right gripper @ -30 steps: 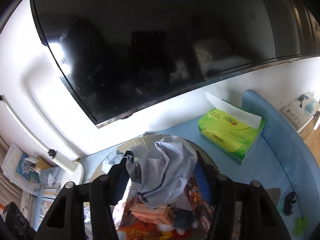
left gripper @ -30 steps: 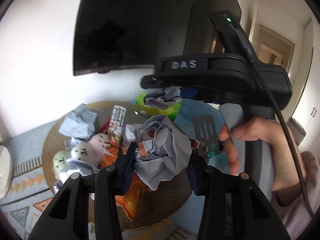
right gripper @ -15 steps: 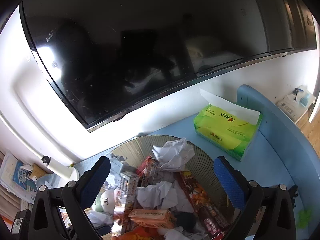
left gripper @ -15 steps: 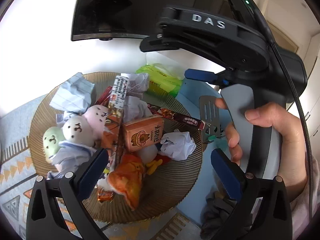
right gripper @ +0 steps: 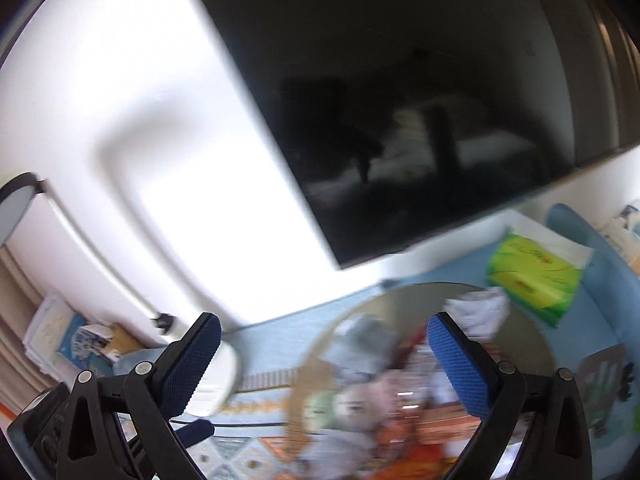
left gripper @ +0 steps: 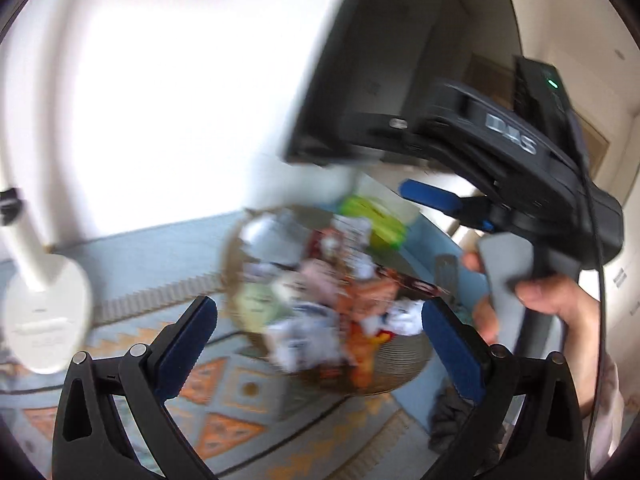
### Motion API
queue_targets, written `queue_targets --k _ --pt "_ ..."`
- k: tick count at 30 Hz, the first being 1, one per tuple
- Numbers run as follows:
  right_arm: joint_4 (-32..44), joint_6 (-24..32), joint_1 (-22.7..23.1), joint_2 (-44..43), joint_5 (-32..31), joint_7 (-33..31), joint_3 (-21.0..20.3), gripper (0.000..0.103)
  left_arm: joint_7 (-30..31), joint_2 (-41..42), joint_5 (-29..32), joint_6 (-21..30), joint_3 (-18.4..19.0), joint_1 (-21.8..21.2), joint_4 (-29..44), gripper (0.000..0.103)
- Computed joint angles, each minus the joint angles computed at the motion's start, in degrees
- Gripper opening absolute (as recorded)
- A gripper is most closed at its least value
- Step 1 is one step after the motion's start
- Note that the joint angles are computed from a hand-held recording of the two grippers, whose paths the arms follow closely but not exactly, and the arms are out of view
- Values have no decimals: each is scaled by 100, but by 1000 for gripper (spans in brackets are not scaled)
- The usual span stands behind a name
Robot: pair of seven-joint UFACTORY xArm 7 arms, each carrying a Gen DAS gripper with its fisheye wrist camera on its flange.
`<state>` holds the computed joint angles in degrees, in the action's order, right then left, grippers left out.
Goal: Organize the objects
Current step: 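Move both open tools back over the last paper ball and plaid bow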
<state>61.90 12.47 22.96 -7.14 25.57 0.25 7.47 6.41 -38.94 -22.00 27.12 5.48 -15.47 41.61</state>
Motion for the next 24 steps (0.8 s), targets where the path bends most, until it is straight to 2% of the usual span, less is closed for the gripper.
queue_targets --k 4,6,10,12,15,17,19,20,24 --pt "255 -149 241 214 -13 105 248 103 37 -431 303 378 288 549 -74 102" --pt "410 -228 314 405 -294 334 414 103 13 -523 491 462 347 887 -103 102" --pt "822 -301 541 975 -879 739 691 103 -9 -851 1302 552 363 2003 -285 102" --pt "1044 -373 690 1322 -1157 928 799 103 -36 -865 1644 487 341 2438 -339 102" --pt "1255 -540 874 1723 -1336 1106 935 103 126 -968 2058 427 558 2985 -408 102" --pt "1460 -602 1123 2065 -1668 1401 868 103 106 -885 2280 295 555 3333 -456 102" --pt "1720 -504 1494 2381 -2110 1794 670 103 195 -776 2441 242 714 3609 -436 102" --pt "1842 -457 1635 2530 -2297 1934 602 103 49 -616 2470 -8 580 3710 -562 102" --pt "2429 -183 2345 3222 -3150 2391 187 103 162 -104 2382 -254 899 3822 -555 102"
